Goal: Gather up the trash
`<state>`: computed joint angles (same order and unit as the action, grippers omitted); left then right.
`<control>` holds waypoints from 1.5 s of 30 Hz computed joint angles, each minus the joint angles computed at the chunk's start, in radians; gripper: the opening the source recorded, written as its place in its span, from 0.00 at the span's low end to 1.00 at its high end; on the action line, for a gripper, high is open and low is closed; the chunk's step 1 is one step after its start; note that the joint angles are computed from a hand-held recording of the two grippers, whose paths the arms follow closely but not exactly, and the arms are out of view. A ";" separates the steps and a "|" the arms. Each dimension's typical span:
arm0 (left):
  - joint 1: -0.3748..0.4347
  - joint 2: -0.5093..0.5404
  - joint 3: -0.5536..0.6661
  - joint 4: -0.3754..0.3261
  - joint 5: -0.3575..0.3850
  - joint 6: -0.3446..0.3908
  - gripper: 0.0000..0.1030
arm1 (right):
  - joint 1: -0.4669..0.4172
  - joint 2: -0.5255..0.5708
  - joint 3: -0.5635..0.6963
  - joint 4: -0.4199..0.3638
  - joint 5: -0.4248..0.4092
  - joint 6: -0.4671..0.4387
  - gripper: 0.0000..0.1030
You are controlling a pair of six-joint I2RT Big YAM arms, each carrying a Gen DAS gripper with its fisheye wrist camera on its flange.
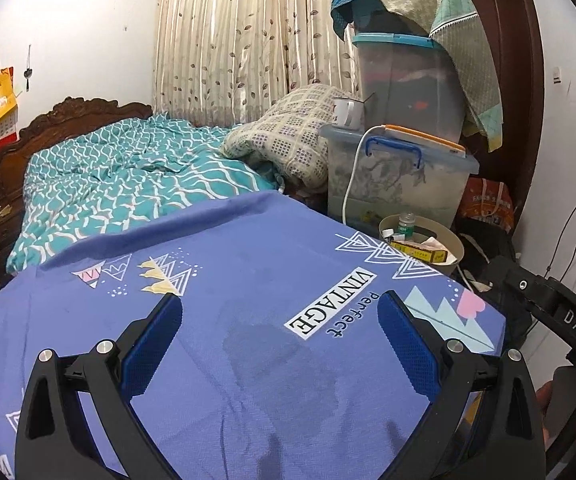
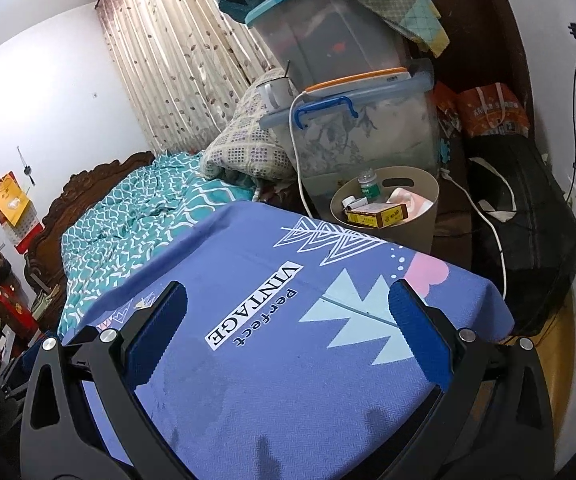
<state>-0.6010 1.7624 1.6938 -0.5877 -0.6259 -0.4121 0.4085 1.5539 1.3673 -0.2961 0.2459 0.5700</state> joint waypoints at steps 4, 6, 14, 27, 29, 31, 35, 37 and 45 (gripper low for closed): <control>-0.003 0.006 0.009 -0.028 -0.006 -0.007 0.92 | 0.000 0.008 0.001 -0.007 -0.015 0.002 0.97; -0.004 0.011 0.015 -0.049 -0.005 -0.016 0.92 | 0.000 0.011 0.001 -0.010 -0.019 0.005 0.97; -0.012 0.023 0.027 -0.096 -0.022 -0.048 0.92 | 0.000 0.010 -0.007 -0.005 -0.021 0.008 0.97; 0.005 0.081 0.098 -0.277 0.050 -0.149 0.92 | -0.018 0.033 -0.003 -0.031 -0.067 0.034 0.97; 0.007 0.090 0.105 -0.302 0.062 -0.172 0.92 | -0.021 0.033 -0.004 -0.031 -0.070 0.035 0.97; 0.010 0.092 0.102 -0.312 0.078 -0.192 0.92 | -0.025 0.035 0.001 -0.039 -0.076 0.035 0.97; 0.014 0.108 0.119 -0.345 0.091 -0.216 0.92 | -0.032 0.038 -0.001 -0.046 -0.090 0.045 0.97; 0.014 0.117 0.134 -0.365 0.091 -0.219 0.92 | -0.038 0.037 -0.005 -0.042 -0.096 0.048 0.97; 0.015 0.121 0.154 -0.391 0.105 -0.224 0.92 | -0.051 0.063 0.008 -0.057 -0.137 0.057 0.97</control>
